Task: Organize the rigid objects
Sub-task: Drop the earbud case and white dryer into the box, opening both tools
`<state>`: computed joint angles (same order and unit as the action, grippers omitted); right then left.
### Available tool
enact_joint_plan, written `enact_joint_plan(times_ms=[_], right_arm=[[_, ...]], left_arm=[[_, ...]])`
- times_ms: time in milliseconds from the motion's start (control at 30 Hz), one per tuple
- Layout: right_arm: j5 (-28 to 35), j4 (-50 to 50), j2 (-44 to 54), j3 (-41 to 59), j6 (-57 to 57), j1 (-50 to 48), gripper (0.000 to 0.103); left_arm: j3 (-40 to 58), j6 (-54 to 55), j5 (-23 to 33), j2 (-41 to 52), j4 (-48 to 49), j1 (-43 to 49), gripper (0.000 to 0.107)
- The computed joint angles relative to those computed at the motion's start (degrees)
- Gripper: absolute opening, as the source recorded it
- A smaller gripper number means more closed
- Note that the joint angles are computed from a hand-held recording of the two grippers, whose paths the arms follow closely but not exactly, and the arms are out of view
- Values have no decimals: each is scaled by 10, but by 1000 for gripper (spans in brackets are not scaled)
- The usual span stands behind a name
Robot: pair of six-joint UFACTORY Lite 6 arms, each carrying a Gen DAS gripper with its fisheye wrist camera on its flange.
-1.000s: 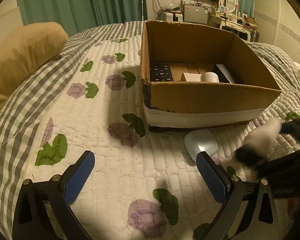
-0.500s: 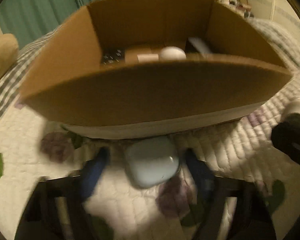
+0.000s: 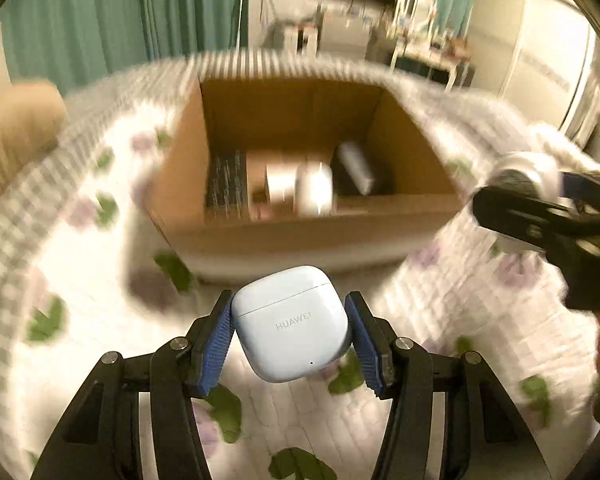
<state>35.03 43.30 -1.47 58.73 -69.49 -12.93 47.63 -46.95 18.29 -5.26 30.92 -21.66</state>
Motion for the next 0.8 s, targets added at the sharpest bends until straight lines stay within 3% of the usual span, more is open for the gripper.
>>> enact_joint_plan(times_ms=[67, 133, 200, 333, 567, 600, 633, 667, 733, 800], right_arm=[[25, -10, 8, 59, 34, 11, 100], [34, -32, 38, 129, 80, 33, 100], [53, -65, 102, 233, 151, 60, 100], [87, -111, 223, 383, 242, 95, 100], [83, -179, 366, 505, 331, 144, 100], [77, -176, 372, 504, 330, 146, 100], [71, -174, 380, 506, 329, 148, 100], [69, -177, 389, 510, 333, 151, 100], [59, -192, 398, 512, 347, 157, 103], [44, -218, 400, 507, 367, 164, 103]], left_arm=[[43, 75, 16, -13, -55, 18, 56], [127, 85, 35, 31, -55, 25, 56], [166, 75, 35, 63, -31, 41, 56], [285, 189, 20, 178, -119, 88, 56], [338, 269, -12, 270, -182, 109, 59], [338, 262, -18, 274, -177, 108, 66], [332, 249, -26, 275, -167, 110, 82], [325, 232, -34, 273, -153, 110, 88], [305, 189, -52, 259, -115, 109, 92], [299, 221, -55, 254, -148, 113, 93]])
